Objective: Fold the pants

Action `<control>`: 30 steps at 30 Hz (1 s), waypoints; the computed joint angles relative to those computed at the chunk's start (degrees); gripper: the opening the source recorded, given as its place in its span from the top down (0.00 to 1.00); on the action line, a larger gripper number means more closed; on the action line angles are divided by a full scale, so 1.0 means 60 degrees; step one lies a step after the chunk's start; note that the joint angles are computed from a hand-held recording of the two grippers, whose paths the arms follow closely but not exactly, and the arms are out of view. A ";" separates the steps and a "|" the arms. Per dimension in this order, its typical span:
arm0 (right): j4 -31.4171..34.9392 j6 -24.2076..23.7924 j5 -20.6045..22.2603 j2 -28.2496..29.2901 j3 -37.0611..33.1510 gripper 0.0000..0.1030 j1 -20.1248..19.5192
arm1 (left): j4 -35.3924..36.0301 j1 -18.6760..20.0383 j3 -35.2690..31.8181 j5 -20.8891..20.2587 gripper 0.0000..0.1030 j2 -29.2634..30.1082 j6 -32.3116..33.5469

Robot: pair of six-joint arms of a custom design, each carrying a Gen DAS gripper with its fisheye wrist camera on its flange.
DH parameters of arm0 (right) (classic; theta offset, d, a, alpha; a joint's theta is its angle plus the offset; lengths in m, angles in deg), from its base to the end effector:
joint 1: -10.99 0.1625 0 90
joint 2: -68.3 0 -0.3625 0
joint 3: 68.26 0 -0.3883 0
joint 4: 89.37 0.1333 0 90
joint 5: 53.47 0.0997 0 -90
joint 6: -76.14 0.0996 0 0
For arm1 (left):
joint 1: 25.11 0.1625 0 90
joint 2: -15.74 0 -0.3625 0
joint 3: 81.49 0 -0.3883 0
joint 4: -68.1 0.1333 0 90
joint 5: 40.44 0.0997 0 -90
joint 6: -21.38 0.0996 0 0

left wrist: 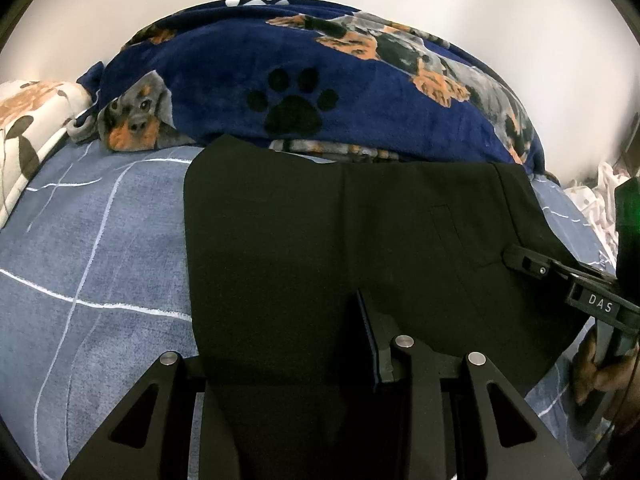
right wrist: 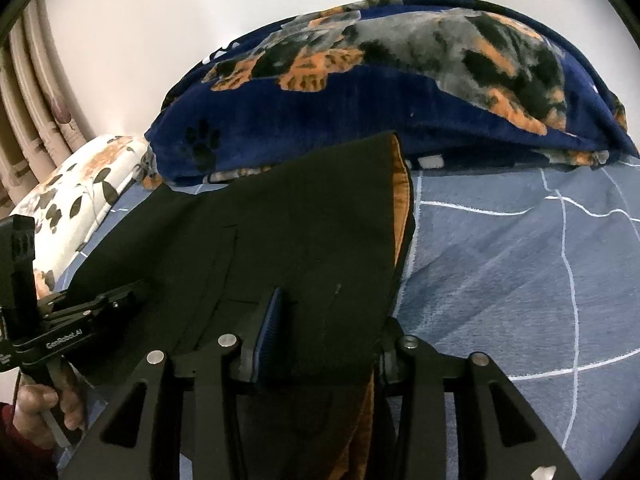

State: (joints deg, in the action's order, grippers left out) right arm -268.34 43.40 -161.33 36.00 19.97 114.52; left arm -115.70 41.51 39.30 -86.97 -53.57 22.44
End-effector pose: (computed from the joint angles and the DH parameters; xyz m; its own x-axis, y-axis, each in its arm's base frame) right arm 0.2541 -0.6169 0.0094 -0.7052 -0.4913 0.5111 -0.6866 0.6530 -0.3196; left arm -0.0101 -0.5320 0.2115 -0.8444 -0.1246 -0.5211 0.3091 0.6811 -0.6637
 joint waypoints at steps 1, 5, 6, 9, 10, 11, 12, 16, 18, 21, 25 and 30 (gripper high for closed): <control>-0.0080 -0.0039 -0.0037 0.0012 0.0019 0.65 0.0008 | 0.0008 -0.0003 -0.0001 -0.0003 0.67 0.0002 -0.0011; -0.0309 -0.0134 -0.0170 0.0084 0.0032 0.64 0.0046 | -0.0019 -0.0019 0.0005 0.0042 0.66 0.0010 -0.0033; -0.0373 -0.0176 -0.0217 0.0107 0.0032 0.64 0.0062 | -0.0029 -0.0021 0.0007 0.0046 0.66 0.0014 -0.0033; -0.0421 -0.0200 -0.0276 0.0159 -0.0004 0.64 0.0082 | -0.0043 -0.0031 0.0001 0.0085 0.65 0.0030 -0.0042; -0.0434 -0.0222 -0.0291 0.0165 -0.0007 0.64 0.0086 | -0.0039 -0.0028 -0.0002 0.0076 0.65 0.0026 -0.0054; -0.0460 -0.0244 -0.0310 0.0176 -0.0011 0.63 0.0090 | -0.0029 -0.0030 -0.0007 0.0083 0.64 0.0027 -0.0085; -0.0493 -0.0276 -0.0345 0.0193 -0.0019 0.63 0.0095 | -0.0024 -0.0024 -0.0008 0.0077 0.64 0.0021 -0.0079; -0.0534 -0.0309 -0.0403 0.0226 -0.0045 0.62 0.0107 | -0.0022 -0.0034 -0.0003 0.0084 0.63 0.0014 -0.0089; -0.0577 -0.0336 -0.0456 0.0252 -0.0053 0.62 0.0122 | -0.0026 -0.0040 -0.0005 0.0101 0.63 0.0018 -0.0081; -0.0605 -0.0347 -0.0489 0.0270 -0.0059 0.62 0.0131 | -0.0048 -0.0034 0.0002 0.0121 0.63 0.0012 -0.0053; -0.0602 -0.0375 -0.0521 0.0296 -0.0094 0.61 0.0135 | -0.0067 -0.0054 0.0006 0.0182 0.62 0.0018 -0.0044; -0.0599 -0.0368 -0.0540 0.0297 -0.0096 0.61 0.0139 | -0.0067 -0.0061 0.0013 0.0186 0.61 0.0013 -0.0049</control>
